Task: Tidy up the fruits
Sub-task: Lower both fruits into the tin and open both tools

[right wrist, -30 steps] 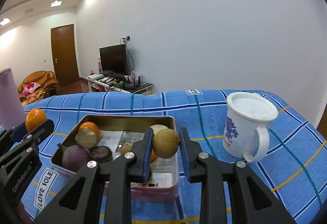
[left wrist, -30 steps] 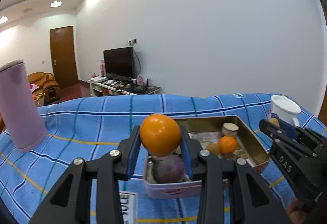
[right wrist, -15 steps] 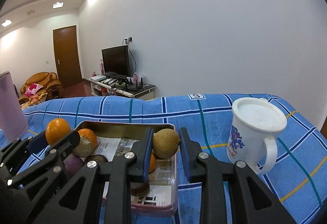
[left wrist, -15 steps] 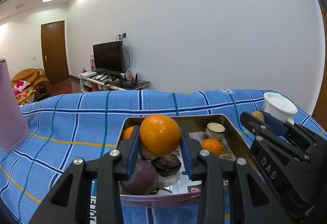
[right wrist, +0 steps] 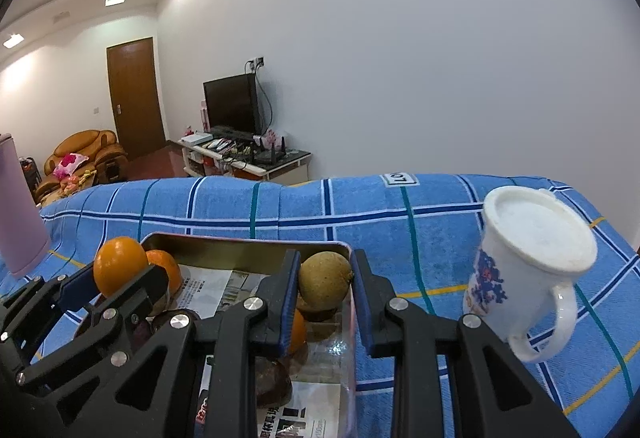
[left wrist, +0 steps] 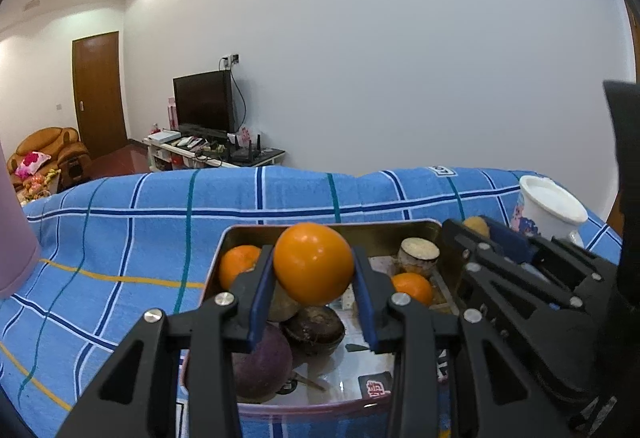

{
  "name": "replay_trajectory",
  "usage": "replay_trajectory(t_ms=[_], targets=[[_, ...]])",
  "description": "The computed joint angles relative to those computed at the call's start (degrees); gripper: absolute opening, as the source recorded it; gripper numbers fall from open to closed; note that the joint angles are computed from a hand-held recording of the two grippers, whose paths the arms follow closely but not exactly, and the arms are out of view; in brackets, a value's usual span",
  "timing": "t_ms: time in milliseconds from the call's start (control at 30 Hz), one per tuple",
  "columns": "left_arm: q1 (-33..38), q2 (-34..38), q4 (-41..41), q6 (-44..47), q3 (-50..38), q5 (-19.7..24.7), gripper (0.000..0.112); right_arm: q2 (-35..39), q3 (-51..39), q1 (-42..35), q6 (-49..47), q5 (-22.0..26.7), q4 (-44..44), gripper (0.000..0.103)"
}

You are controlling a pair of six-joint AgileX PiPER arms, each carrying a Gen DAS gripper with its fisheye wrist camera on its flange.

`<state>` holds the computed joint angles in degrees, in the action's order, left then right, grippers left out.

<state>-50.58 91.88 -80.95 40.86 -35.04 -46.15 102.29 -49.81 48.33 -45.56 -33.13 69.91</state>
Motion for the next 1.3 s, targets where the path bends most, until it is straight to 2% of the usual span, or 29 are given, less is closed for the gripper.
replay_trajectory(t_ms=[133,233,333,533,667,800,1133,1300], targets=[[1.2,-0.3,0.3,-0.1,-0.1,2.1,0.039,0.4,-0.7,-0.3,-1.3,1.5,0.3,0.027],[0.8,-0.4,-0.4,0.2,0.1,1.8,0.039,0.5,-0.8,-1.0,-0.9,3.5,-0.6,0.028],[1.7,-0.1,-0.8,1.7,-0.7,2.4,0.038,0.8,-1.5,-2.3,-0.2,6.9,-1.7,0.028],[0.9,0.1,-3.0,4.5,-1.2,1.5,0.038,1.6,-2.6,-5.3,3.2,14.1,-5.8,0.028],[0.9,0.6,-3.9,5.4,-1.9,1.3,0.038,2.3,-3.0,-5.7,4.9,15.4,-7.4,0.028],[1.5,1.0,-4.7,6.9,-2.6,2.3,0.038,3.2,-4.1,-7.6,9.4,19.2,-11.8,0.028],[1.8,1.1,-5.2,8.1,-3.0,2.2,0.038,3.2,-3.5,-8.8,20.1,20.7,-22.3,0.028],[1.2,1.4,-6.8,9.2,-3.4,1.4,0.039,2.7,-2.4,-9.8,30.9,21.0,-33.0,0.028]])
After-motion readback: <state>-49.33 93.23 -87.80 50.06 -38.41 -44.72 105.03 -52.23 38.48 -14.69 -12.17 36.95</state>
